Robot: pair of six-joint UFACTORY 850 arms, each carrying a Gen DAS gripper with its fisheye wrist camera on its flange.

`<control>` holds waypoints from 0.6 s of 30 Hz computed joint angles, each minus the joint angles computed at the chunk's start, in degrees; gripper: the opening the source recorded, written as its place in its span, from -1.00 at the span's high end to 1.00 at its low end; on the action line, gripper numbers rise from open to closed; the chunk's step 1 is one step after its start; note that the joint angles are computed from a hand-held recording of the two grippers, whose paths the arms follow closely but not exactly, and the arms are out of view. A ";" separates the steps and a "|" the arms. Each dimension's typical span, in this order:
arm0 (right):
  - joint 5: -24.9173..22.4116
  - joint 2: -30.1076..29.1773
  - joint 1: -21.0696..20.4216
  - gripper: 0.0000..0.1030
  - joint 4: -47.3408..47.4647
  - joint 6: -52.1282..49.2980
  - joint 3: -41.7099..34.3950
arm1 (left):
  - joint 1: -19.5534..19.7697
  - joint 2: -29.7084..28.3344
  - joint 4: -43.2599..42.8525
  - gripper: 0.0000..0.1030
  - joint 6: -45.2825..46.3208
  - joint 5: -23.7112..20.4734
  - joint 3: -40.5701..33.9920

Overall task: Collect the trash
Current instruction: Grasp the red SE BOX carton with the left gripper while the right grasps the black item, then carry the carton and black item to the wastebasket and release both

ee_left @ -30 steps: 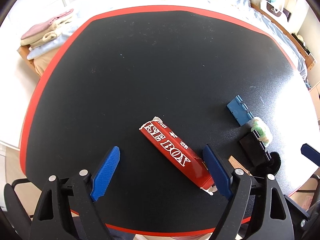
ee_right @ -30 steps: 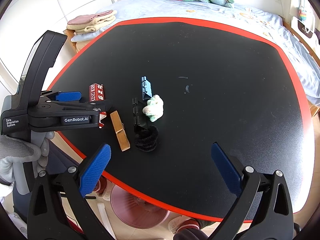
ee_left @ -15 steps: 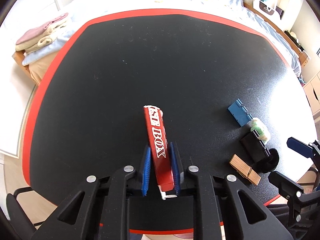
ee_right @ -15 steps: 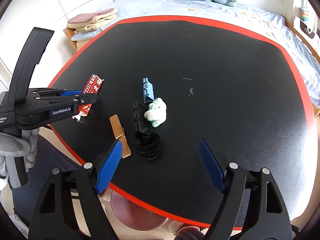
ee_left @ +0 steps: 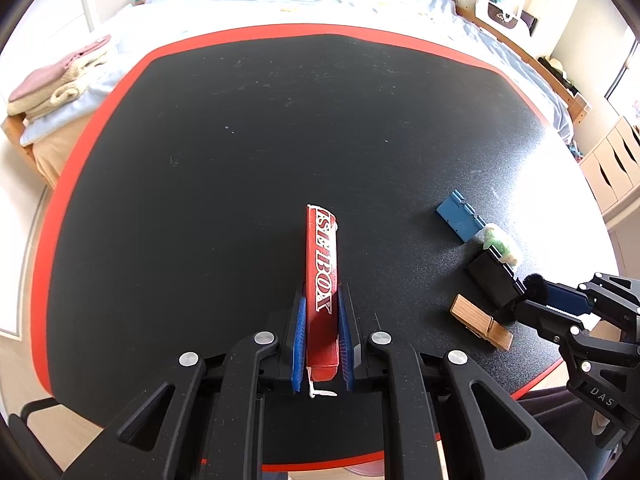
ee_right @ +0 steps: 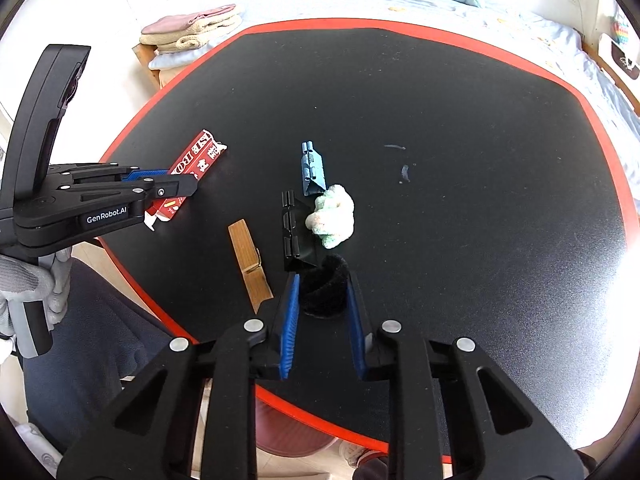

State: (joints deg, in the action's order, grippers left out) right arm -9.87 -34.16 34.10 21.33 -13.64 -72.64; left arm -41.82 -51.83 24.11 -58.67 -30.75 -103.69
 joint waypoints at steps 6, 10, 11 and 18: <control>1.31 1.75 0.41 0.60 -5.48 6.07 1.26 | -0.66 1.96 1.42 0.73 -0.10 2.47 2.63; 2.53 4.37 0.86 0.60 -7.64 8.70 3.67 | -1.11 4.11 3.21 0.73 -0.48 4.46 5.13; 2.78 5.09 0.98 0.60 -7.85 8.91 4.30 | -1.23 4.71 3.42 0.73 -0.39 5.03 5.77; 4.85 10.51 2.19 0.60 -15.48 17.45 9.35 | -2.63 9.59 7.42 0.73 -1.16 8.41 10.82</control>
State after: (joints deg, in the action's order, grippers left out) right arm -5.02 -23.65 36.29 5.85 3.81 -63.30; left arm -44.45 -42.24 31.54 -59.84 -22.34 -92.87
